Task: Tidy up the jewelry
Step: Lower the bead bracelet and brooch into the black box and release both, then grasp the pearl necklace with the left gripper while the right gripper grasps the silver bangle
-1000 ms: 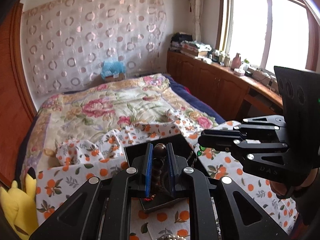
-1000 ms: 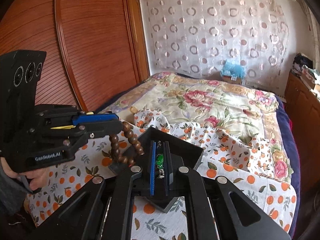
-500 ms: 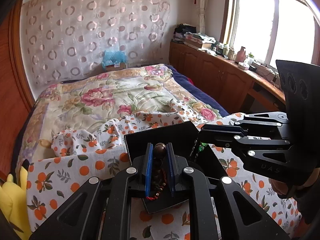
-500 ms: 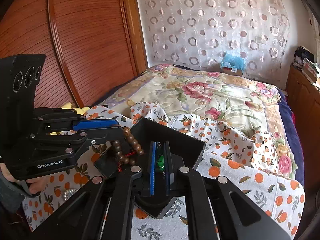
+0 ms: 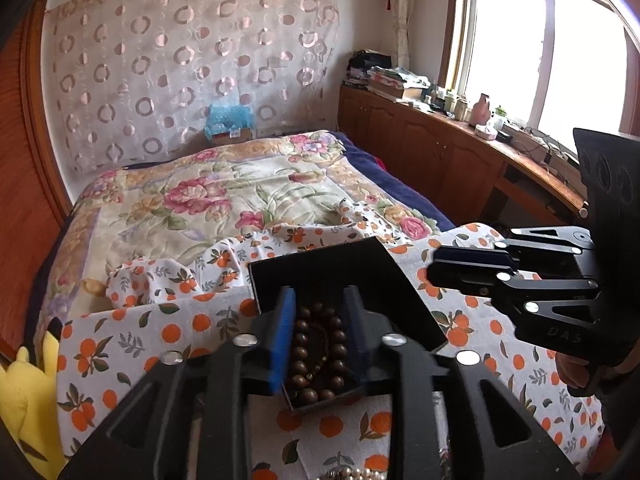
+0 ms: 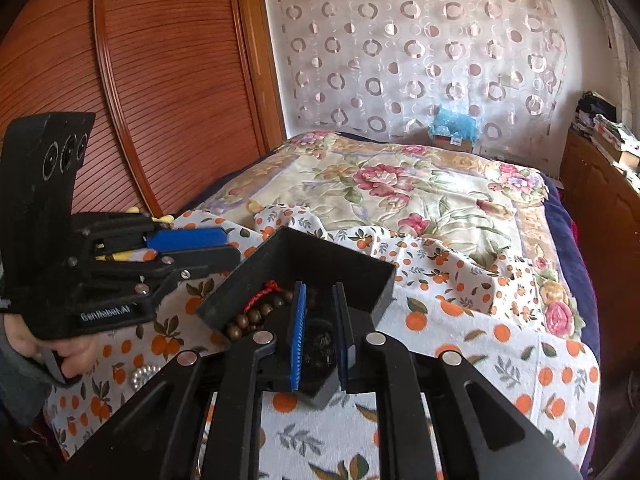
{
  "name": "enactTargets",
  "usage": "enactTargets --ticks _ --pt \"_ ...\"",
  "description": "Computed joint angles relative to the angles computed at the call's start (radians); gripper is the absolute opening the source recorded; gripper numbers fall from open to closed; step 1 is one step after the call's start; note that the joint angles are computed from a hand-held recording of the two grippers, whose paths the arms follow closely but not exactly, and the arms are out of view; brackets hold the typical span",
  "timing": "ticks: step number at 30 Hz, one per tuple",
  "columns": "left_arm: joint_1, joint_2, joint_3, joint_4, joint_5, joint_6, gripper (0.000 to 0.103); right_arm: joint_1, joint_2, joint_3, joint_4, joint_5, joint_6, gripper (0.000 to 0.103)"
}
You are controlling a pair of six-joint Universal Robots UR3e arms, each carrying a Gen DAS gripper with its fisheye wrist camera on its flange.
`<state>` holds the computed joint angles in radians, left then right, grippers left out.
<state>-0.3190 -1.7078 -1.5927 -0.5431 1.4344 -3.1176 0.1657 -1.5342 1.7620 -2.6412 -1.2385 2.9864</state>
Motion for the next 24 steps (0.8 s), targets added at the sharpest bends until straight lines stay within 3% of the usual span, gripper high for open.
enactTargets --ticks 10,12,14,24 --pt "0.026 0.225 -0.263 -0.011 0.031 0.000 0.038 -0.023 -0.271 0.288 0.024 -0.001 -0.023 0.016" --pt "0.037 0.270 -0.311 -0.027 0.030 -0.002 0.048 -0.014 -0.309 0.327 0.038 -0.013 -0.028 0.031" --pt "0.046 0.314 -0.360 -0.040 0.037 0.001 0.049 0.009 -0.338 0.366 0.035 -0.046 -0.024 0.035" --pt "0.082 0.438 -0.516 -0.088 0.046 0.009 0.049 0.060 -0.399 0.462 0.105 -0.037 0.000 0.035"
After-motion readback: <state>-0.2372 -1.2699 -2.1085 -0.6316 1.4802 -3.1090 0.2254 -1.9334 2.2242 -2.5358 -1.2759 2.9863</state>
